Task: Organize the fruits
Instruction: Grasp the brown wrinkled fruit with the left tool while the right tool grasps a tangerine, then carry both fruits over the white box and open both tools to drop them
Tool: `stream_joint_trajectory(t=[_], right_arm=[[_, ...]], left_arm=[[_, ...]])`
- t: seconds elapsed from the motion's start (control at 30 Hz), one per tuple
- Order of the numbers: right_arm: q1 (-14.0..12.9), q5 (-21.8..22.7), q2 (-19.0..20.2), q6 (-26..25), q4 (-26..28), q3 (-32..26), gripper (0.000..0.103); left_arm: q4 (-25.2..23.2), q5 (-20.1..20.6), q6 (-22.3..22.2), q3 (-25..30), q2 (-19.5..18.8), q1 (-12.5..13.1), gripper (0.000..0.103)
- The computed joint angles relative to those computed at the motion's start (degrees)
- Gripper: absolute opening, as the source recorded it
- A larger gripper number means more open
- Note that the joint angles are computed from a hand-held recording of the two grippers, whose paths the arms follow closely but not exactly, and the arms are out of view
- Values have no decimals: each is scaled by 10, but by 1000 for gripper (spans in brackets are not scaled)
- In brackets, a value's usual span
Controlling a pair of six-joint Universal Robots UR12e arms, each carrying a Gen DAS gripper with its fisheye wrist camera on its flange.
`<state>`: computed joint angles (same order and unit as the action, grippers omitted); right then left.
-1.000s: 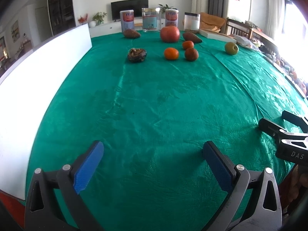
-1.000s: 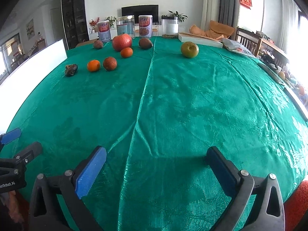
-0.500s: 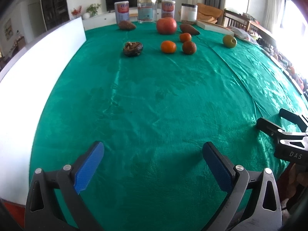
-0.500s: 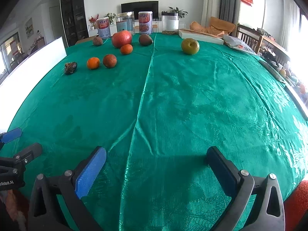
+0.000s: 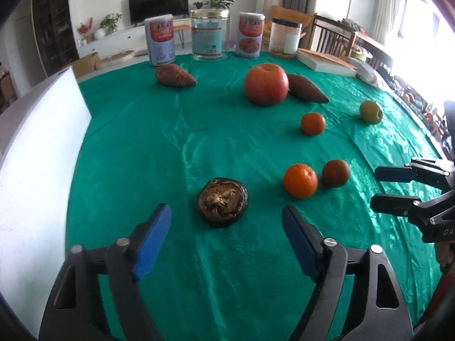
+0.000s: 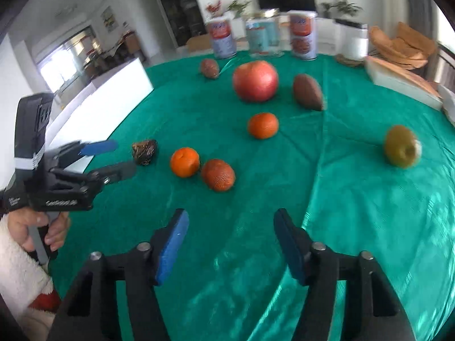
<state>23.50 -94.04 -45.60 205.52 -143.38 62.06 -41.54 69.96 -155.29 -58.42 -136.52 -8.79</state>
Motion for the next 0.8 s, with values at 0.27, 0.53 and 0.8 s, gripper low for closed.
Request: stream_joint_trajectory(t=[0.27,0.53,0.8], right_arm=[[-6,33,59,-87,69,-105,48],[0,8,69,-73,91,-130,30],[14,89,40,-49,119,-121,30]], left_arm=[[-14,-7,25,24,-20,0,78],[6,-29,-24,10,-11,10,43],[-34,-155,-111,-117,111,61,43]])
